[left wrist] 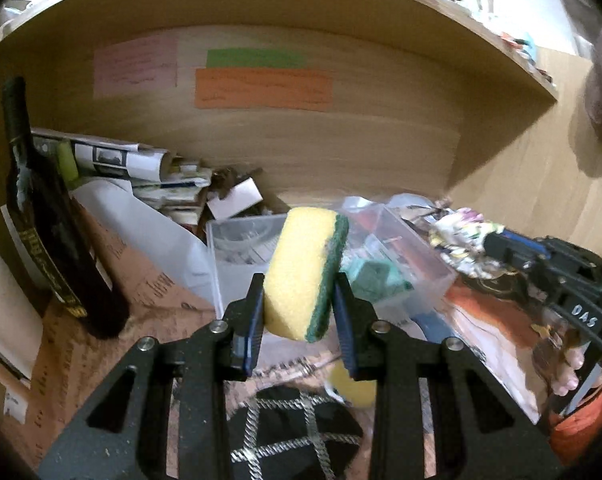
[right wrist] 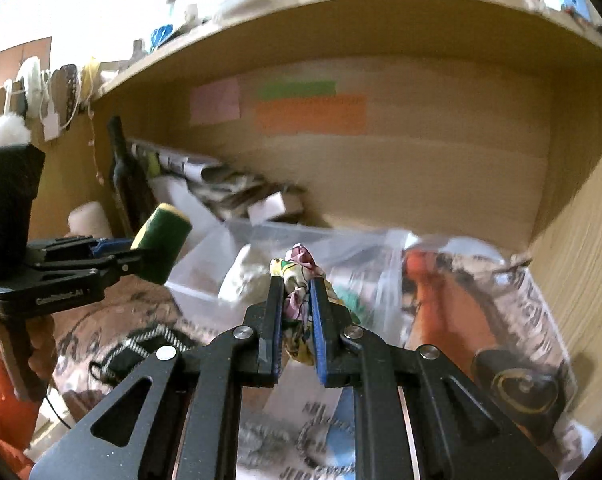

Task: Organize soft objects
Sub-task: 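Lower the sponge and floral cloth into the clear box and open both tools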

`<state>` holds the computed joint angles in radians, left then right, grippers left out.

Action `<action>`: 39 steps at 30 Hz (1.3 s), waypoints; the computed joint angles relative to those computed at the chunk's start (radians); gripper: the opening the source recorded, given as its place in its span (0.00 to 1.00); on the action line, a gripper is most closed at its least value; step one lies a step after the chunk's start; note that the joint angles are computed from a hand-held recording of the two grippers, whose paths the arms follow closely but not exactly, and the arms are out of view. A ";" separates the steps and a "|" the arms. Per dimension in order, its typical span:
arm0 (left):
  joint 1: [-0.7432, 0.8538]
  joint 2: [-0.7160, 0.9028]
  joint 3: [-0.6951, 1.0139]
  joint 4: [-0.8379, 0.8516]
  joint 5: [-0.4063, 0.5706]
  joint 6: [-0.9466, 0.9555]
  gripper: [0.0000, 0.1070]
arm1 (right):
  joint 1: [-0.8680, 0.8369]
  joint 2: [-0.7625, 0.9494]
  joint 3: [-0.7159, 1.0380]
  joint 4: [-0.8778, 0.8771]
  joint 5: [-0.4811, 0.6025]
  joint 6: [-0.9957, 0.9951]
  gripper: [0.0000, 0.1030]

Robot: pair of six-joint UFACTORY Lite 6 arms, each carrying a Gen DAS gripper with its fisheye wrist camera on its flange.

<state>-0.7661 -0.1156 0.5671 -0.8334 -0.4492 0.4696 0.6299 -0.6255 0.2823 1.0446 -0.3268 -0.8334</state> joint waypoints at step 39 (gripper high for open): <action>0.200 0.439 0.353 0.207 0.155 -0.097 0.58 | -0.187 0.780 0.470 -0.780 0.109 0.694 0.38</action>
<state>-0.5661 0.3236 0.9196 -0.6261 -0.2944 0.3721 0.4429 0.1544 0.7527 0.2647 -0.2178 -0.1391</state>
